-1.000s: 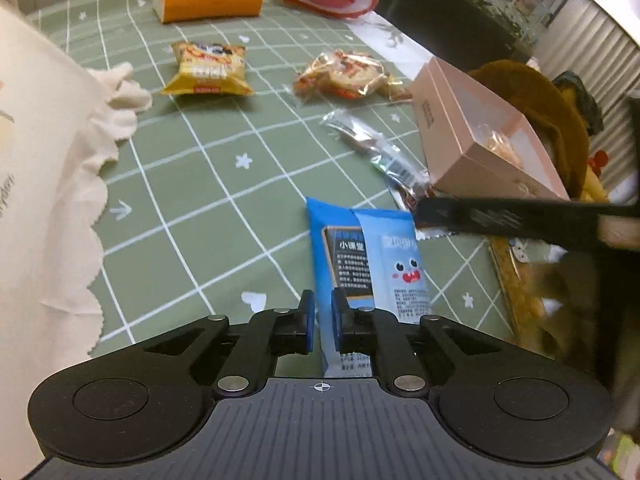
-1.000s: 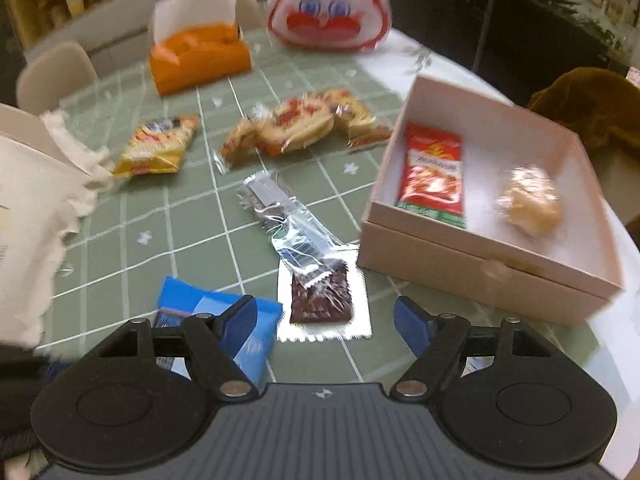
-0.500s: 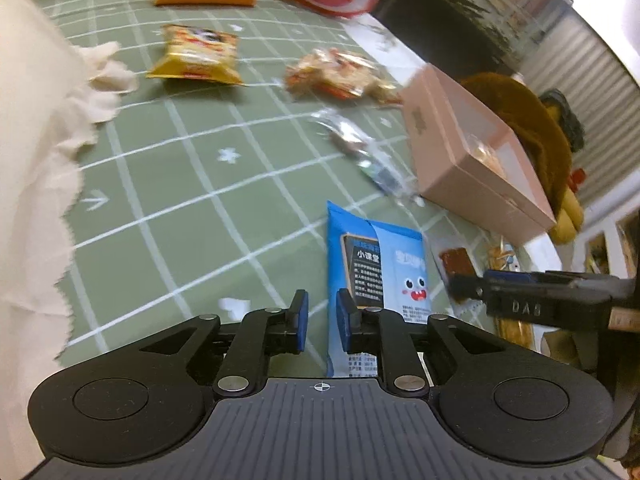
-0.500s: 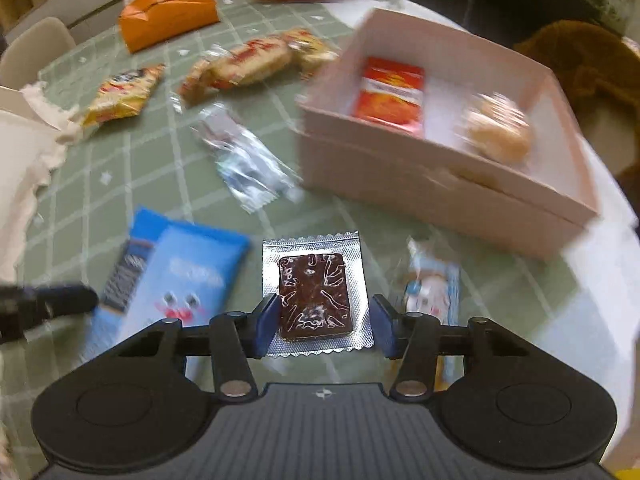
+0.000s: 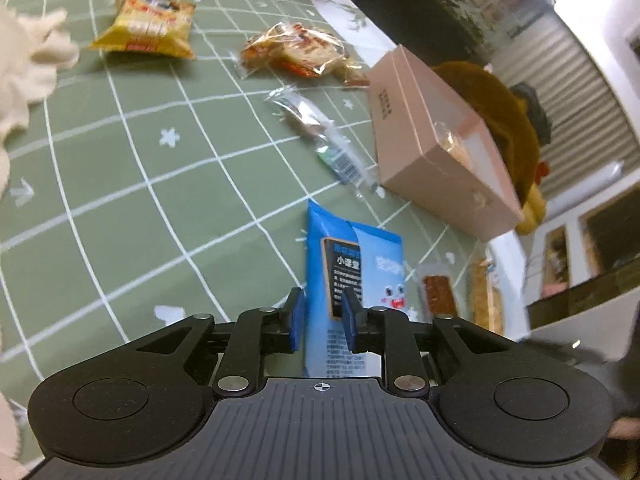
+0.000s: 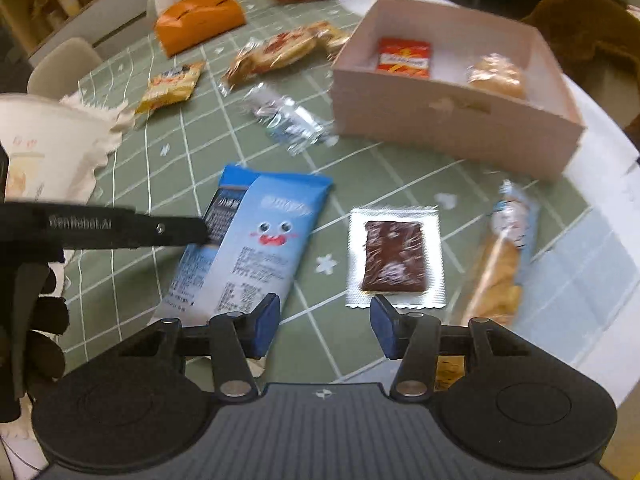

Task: Organize snacks
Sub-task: 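Grasp the blue snack packet with the left gripper, then lift the blue snack packet upright with the left gripper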

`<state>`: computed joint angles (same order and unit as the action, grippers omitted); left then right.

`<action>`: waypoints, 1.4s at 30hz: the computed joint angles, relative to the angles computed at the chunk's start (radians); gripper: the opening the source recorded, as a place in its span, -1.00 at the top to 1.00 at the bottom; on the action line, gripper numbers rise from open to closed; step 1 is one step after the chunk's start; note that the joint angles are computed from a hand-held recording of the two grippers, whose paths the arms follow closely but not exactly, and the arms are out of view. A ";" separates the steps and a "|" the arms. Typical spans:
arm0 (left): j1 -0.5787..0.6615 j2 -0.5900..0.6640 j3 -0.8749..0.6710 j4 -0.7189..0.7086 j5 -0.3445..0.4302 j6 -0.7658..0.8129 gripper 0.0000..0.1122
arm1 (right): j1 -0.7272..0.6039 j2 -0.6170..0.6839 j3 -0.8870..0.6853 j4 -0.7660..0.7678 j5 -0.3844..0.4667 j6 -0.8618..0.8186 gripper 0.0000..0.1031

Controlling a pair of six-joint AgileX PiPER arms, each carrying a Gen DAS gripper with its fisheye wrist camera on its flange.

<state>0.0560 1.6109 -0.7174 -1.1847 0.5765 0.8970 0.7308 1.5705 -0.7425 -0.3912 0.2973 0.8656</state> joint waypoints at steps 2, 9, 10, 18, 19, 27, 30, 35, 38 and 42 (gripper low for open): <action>0.012 -0.001 0.002 0.013 0.026 0.008 0.55 | 0.013 0.020 -0.002 -0.037 -0.005 0.038 0.06; 0.025 0.056 -0.016 -0.065 0.104 0.073 0.41 | -0.006 -0.008 0.051 -0.059 -0.065 0.048 0.08; 0.014 0.068 -0.025 -0.072 0.115 0.081 0.40 | -0.011 -0.014 0.063 -0.072 -0.078 0.059 0.09; -0.170 0.020 -0.093 0.007 0.080 -0.008 0.44 | -0.043 -0.066 0.147 -0.124 -0.144 0.113 0.11; -0.205 0.009 -0.105 0.058 0.037 -0.055 0.48 | -0.043 -0.072 0.153 -0.132 -0.142 0.125 0.11; -0.330 0.061 -0.161 0.294 -0.083 -0.300 0.57 | 0.005 -0.122 0.196 -0.508 -0.080 0.496 0.09; -0.298 0.061 -0.136 0.178 -0.077 -0.224 0.63 | -0.011 -0.126 0.209 -0.509 -0.089 0.505 0.09; -0.275 -0.006 -0.106 0.239 -0.101 -0.255 0.65 | -0.018 -0.136 0.213 -0.505 -0.087 0.504 0.07; -0.271 -0.060 -0.086 0.352 -0.129 -0.363 0.65 | -0.010 -0.129 0.197 -0.464 -0.065 0.468 0.01; -0.277 -0.090 -0.090 0.497 -0.168 -0.509 0.65 | 0.008 -0.186 0.196 -0.524 0.008 0.514 -0.15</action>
<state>-0.2206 1.5211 -0.8077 -0.6875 0.4082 0.3876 0.7384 1.3848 -0.5469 -0.9151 0.3051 1.3799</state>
